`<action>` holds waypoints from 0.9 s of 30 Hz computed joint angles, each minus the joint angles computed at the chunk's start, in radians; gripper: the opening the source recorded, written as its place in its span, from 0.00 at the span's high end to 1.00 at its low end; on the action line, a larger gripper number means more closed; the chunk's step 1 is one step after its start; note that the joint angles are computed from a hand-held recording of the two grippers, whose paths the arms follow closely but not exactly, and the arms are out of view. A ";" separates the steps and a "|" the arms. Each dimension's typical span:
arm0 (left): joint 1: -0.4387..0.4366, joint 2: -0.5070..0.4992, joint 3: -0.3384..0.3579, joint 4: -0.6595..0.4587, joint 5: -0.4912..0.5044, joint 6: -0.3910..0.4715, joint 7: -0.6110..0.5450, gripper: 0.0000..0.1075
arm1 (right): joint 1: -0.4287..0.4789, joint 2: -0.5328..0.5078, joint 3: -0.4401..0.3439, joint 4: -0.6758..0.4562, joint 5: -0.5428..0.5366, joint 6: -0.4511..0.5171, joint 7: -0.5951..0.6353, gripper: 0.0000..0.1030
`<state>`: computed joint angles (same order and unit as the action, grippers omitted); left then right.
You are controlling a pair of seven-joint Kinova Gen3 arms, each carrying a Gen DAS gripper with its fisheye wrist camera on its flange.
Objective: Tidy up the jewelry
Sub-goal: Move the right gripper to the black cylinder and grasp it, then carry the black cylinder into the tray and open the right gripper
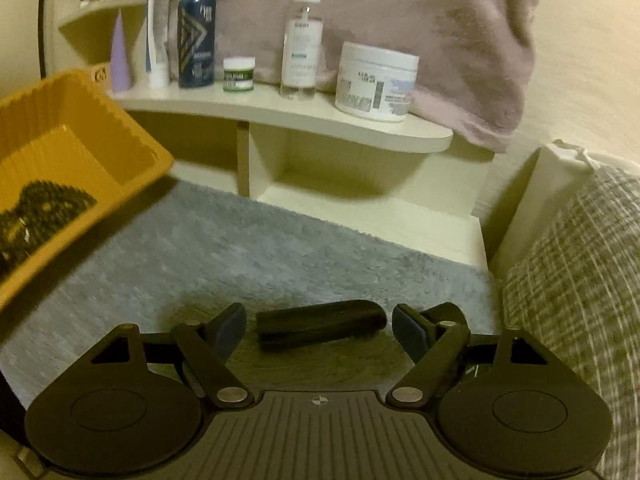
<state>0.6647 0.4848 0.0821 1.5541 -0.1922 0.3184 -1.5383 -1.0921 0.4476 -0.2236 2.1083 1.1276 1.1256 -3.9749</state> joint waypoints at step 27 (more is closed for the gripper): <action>0.007 0.003 -0.007 -0.001 -0.006 0.000 0.010 0.95 | -0.096 -0.004 -0.020 -0.129 0.107 0.131 -0.006 0.25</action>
<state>0.6713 0.4881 0.0753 1.5530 -0.1978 0.3183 -1.5280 -1.1882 0.4433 -0.2434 1.9797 1.2346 1.2566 -3.9804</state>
